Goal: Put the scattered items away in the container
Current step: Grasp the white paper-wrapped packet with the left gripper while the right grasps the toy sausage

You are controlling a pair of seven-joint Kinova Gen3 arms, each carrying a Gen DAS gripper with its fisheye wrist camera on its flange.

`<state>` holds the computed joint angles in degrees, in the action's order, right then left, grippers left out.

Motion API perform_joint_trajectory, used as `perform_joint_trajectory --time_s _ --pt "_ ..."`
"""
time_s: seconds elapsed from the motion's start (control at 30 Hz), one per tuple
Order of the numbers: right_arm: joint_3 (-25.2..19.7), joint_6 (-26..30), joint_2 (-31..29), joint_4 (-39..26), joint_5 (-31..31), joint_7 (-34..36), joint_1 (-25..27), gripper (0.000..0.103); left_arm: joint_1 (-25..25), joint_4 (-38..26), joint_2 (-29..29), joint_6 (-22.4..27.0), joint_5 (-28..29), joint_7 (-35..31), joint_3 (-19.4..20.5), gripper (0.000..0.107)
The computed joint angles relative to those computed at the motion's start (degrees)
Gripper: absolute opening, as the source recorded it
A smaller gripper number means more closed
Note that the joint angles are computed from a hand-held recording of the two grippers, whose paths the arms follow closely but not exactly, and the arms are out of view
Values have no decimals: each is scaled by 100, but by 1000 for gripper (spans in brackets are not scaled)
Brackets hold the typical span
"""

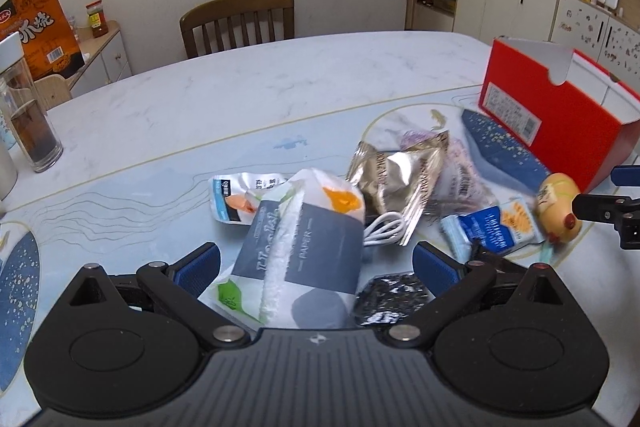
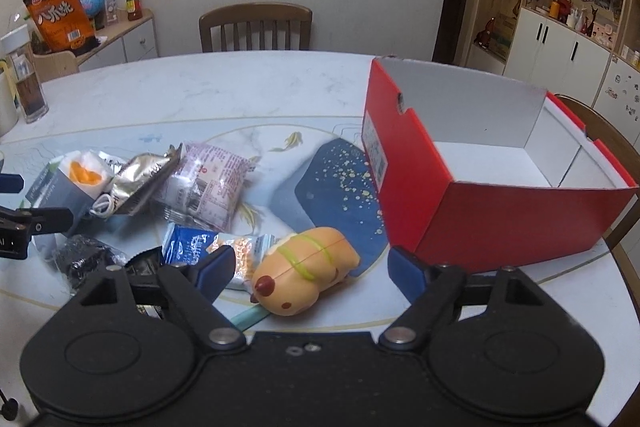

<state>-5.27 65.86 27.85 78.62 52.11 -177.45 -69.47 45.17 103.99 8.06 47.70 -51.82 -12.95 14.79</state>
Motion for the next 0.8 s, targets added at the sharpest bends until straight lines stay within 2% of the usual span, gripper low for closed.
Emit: perform_joint_trajectory --time_s 0.4,0.57,0.7,0.8 --pt "111 -123 354 -370 -541 399 277 80 -191 53 123 -391 88 -265 -177 102" --pt "182 -207 424 -479 -766 655 342 73 -261 42 162 -522 204 -441 -253 93" --pt "246 -256 411 -480 -833 665 331 73 -285 57 155 -607 270 -524 -292 88" --pt "265 -286 396 -470 -849 679 330 72 -342 93 119 -721 383 -614 -301 78"
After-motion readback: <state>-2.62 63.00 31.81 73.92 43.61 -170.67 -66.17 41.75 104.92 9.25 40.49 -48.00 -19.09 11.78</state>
